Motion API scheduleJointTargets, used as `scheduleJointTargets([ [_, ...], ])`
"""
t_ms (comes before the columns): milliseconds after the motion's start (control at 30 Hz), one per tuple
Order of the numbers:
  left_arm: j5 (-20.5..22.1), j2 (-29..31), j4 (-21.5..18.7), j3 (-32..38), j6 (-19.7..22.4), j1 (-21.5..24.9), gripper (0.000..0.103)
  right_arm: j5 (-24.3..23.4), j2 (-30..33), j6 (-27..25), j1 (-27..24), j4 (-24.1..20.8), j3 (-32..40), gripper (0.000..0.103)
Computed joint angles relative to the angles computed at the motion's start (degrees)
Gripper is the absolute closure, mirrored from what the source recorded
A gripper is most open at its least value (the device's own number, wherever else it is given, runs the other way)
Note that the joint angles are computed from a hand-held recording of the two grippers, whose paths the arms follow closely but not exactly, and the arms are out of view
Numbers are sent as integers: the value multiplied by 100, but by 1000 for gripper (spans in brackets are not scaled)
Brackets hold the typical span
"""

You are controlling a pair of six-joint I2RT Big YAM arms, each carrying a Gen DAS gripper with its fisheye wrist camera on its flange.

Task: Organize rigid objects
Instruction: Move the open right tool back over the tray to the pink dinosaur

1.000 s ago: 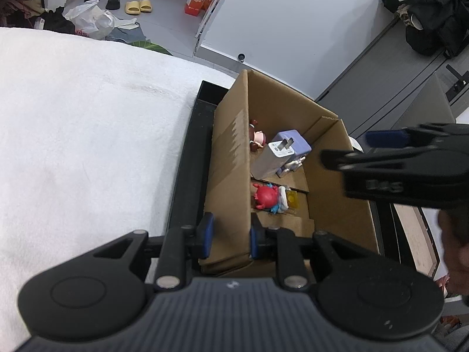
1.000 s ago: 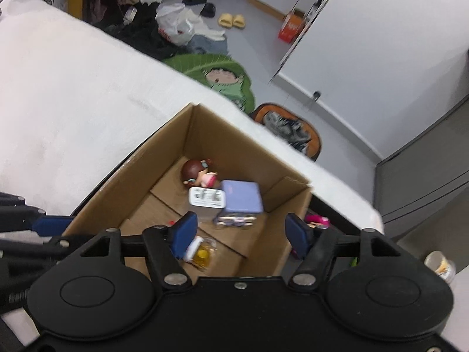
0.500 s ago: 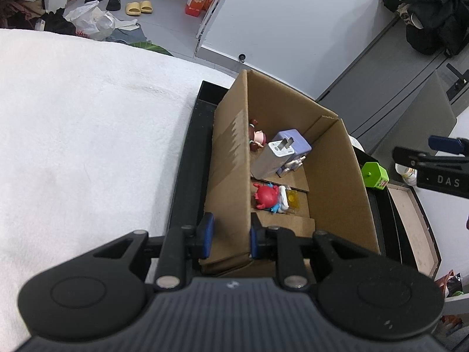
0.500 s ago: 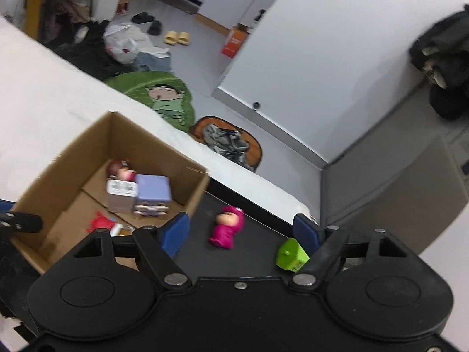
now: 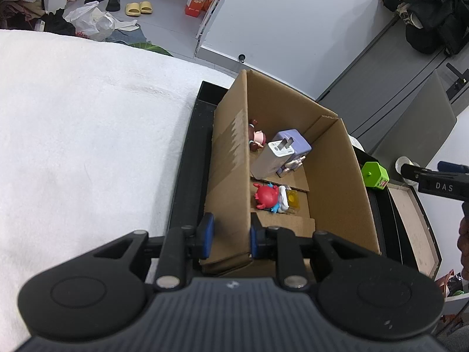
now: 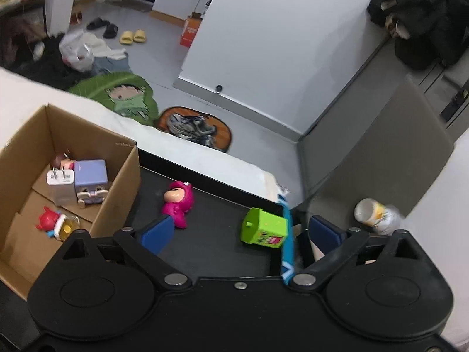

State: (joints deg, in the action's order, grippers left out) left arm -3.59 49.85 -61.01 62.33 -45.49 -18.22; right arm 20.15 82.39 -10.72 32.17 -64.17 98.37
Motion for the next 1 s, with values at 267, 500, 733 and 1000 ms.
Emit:
scheduleJointTargets([
  [267,1,8,-2,-1,12,-6,81,-973,102,394,-487,250,-113,10],
  [500,32,27,-21,20,-2,8,81,-1592,301,516,-567,173,-68,28],
  [733,85,13,-4,0,13,46,81,-1624,616,229,-381,-33,105,41],
  [1000,93,3,17,-20,19,42,81,-1702,822,176,-360,-57,183,46],
])
